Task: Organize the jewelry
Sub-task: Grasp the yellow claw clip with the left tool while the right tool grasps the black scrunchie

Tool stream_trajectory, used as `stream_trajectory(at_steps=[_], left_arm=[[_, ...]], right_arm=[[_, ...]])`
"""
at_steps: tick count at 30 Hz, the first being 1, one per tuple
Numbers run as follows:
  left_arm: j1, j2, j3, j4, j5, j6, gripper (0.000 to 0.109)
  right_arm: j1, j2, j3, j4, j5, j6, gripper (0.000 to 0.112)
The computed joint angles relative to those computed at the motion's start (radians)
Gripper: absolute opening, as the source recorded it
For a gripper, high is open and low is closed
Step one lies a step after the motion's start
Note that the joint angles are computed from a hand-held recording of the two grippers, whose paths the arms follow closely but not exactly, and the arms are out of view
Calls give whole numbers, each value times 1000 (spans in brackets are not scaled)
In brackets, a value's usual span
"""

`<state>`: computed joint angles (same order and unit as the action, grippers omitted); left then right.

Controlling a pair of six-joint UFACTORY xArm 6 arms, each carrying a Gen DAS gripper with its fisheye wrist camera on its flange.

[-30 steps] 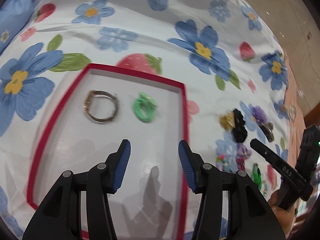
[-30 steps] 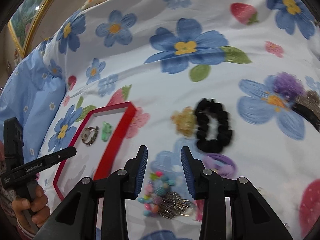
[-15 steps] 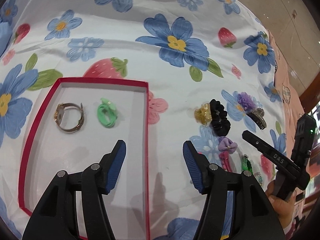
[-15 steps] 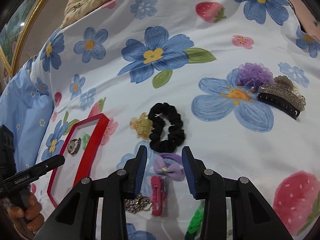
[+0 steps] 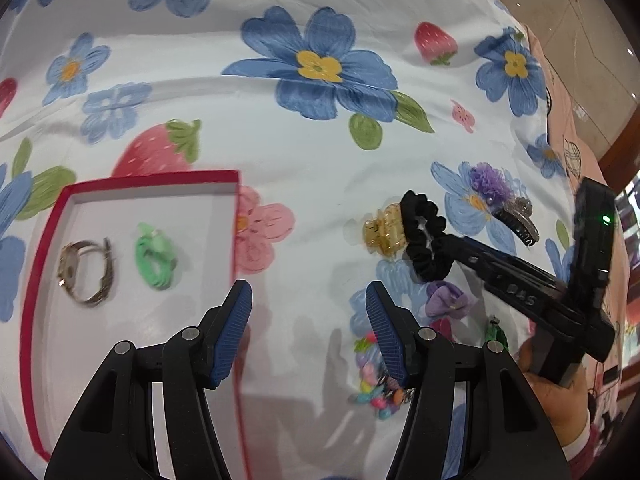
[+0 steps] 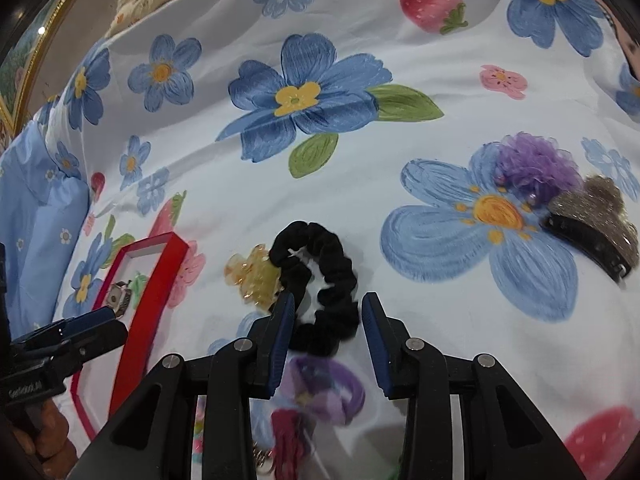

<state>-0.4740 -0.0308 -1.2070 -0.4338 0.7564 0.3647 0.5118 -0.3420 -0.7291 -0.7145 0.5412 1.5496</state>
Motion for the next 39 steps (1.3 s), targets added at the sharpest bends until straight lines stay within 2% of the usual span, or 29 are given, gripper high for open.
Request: stream_trajectory(at_steps=[4, 5, 6, 9, 19, 20, 21, 22, 24, 39], left_arm=[[-32, 43, -44, 15, 3, -9, 61], [-41, 57, -57, 20, 4, -11, 62], [-50, 72, -72, 24, 6, -14, 62], [-74, 117, -114, 42, 7, -27, 62], [-132, 257, -231, 92, 4, -91, 62], [-137, 265, -236, 101, 1, -96, 61], [-141, 271, -239, 110, -3, -101, 53], [-144, 278, -243, 116, 0, -103, 40], [-142, 285, -251, 103, 17, -96, 30], [-70, 86, -91, -10, -12, -1, 28]], right_arm=[[-38, 36, 5, 58, -49, -66, 33], [-46, 39, 12, 69, -64, -78, 29], [-47, 41, 12, 72, -65, -84, 17], [-44, 18, 25, 53, -59, -80, 11], [-50, -193, 138, -35, -18, 62, 10], [-50, -198, 139, -37, -20, 67, 10], [-50, -203, 140, -38, -20, 70, 10], [-49, -209, 141, -41, -22, 73, 10], [-46, -209, 139, -47, -25, 80, 10], [24, -158, 74, -100, -54, 136, 10]])
